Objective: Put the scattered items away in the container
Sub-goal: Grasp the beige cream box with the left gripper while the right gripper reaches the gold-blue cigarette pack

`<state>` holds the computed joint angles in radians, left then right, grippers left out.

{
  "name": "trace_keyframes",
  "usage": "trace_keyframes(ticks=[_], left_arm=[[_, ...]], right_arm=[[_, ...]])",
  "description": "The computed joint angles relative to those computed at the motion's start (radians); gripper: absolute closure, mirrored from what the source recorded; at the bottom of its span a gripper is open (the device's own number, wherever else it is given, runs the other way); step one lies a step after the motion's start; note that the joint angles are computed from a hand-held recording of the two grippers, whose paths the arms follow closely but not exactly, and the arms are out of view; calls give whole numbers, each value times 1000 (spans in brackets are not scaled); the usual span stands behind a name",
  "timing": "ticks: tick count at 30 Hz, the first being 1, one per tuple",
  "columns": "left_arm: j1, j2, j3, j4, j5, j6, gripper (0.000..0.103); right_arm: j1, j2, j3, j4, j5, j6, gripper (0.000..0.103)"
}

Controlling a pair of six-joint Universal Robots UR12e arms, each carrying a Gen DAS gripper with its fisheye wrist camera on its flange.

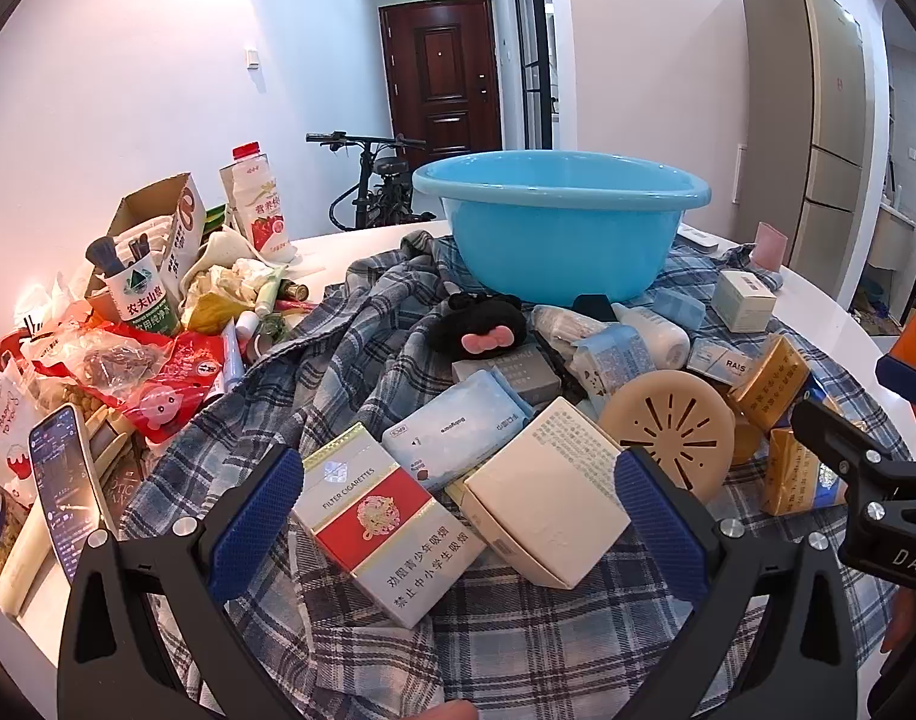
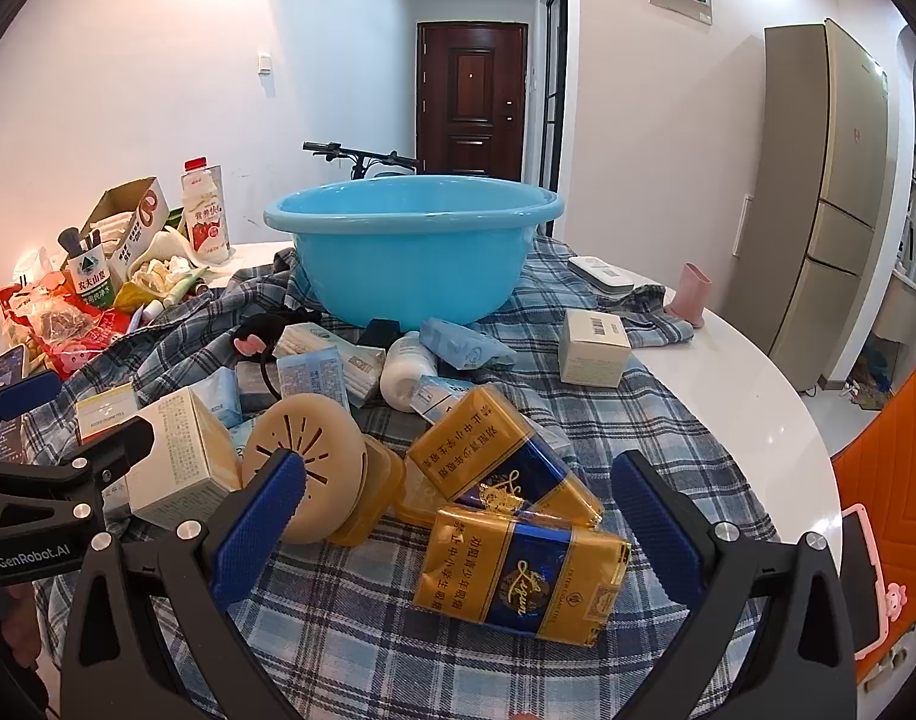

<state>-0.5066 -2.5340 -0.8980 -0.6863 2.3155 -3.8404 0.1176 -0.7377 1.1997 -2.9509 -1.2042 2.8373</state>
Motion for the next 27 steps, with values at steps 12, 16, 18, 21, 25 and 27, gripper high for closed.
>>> trace_keyframes(ticks=[12,16,18,21,25,27], left_arm=[[2,-13,19,-17,-23,-8,0],[5,-26,40,-24,-43,5,0],[5,-34,55,-36,-45,9,0],[8,-45,72,-51,-57,9,0],[13,-52,81,-45,-95,11,0],[15,-56,85,-37,-108,16,0]], right_arm=[[-4,3,-3,12,6,8,0],[-4,4,-3,14,4,6,0],[-4,4,-3,12,2,5,0],[-5,7,-5,16,0,4,0],[-7,10,-10,26,-7,3,0],[-7,11,-11,30,-9,2,0]])
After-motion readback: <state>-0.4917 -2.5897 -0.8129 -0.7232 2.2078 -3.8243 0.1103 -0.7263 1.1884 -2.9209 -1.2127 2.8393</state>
